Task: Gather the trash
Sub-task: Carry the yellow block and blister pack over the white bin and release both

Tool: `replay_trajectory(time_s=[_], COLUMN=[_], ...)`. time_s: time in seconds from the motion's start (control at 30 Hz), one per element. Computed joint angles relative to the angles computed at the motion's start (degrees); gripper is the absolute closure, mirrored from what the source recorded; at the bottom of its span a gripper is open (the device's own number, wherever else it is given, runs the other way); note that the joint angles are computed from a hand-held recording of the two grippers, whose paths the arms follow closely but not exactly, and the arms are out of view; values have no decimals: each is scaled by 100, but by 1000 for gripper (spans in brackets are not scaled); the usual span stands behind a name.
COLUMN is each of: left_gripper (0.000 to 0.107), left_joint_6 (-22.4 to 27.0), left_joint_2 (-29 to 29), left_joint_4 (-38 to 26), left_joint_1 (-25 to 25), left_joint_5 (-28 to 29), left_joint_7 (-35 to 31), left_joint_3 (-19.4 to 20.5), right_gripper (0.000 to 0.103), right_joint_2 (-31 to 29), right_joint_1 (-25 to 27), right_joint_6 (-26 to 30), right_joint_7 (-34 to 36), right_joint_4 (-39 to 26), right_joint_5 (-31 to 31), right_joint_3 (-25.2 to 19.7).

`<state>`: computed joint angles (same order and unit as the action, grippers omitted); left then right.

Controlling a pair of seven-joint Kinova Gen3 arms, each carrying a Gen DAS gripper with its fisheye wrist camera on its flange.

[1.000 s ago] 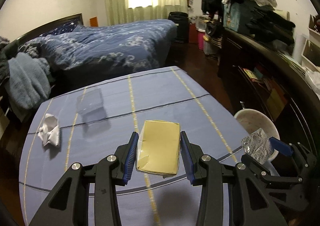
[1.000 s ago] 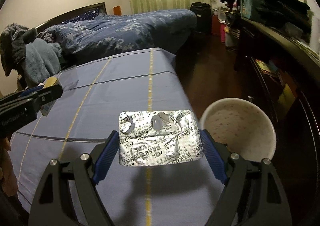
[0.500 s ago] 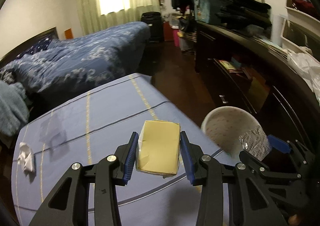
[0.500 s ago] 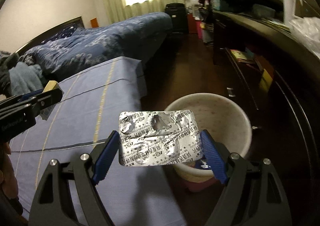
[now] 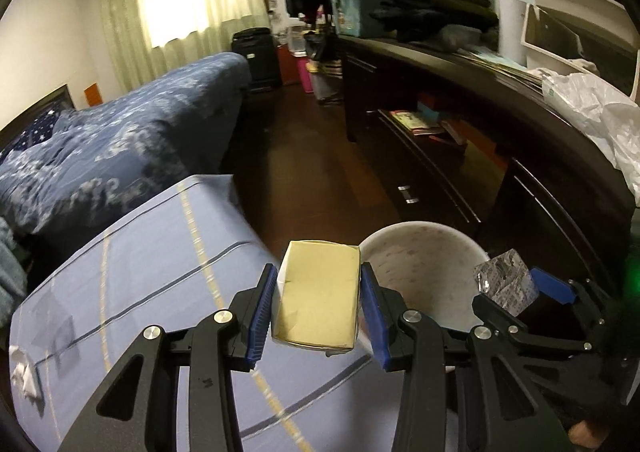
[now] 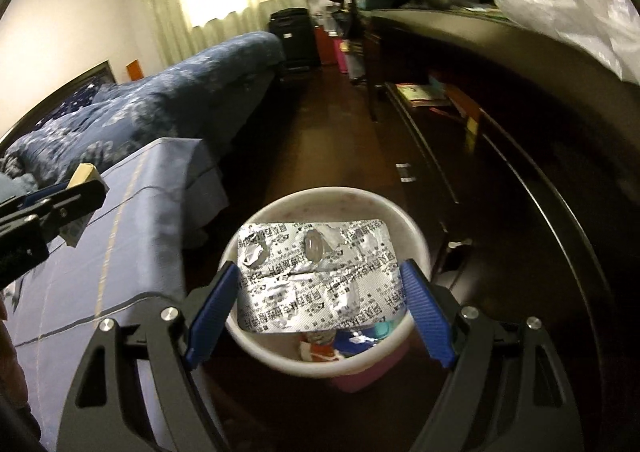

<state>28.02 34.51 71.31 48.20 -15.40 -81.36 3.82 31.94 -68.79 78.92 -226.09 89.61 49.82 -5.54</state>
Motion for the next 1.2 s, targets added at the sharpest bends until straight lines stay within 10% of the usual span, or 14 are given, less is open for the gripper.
replay_trajectory(time_s=[0.9, 1.2], left_gripper=[64, 33], left_joint_6=[1249, 930], left_joint_2=[1275, 1137], left_joint_4=[-2167, -1948], left_joint_1=[187, 183], left_joint_5=[741, 742], left_joint_7=[-807, -732], left_joint_3=[215, 157], right_gripper=[21, 13], right_joint_2=[262, 327], right_joint_1=[539, 581], right_joint_6=[-391, -497], right_joint_7=[422, 500], right_joint_4=[156, 120], right_joint_5=[-374, -459], right_joint_3=[167, 253])
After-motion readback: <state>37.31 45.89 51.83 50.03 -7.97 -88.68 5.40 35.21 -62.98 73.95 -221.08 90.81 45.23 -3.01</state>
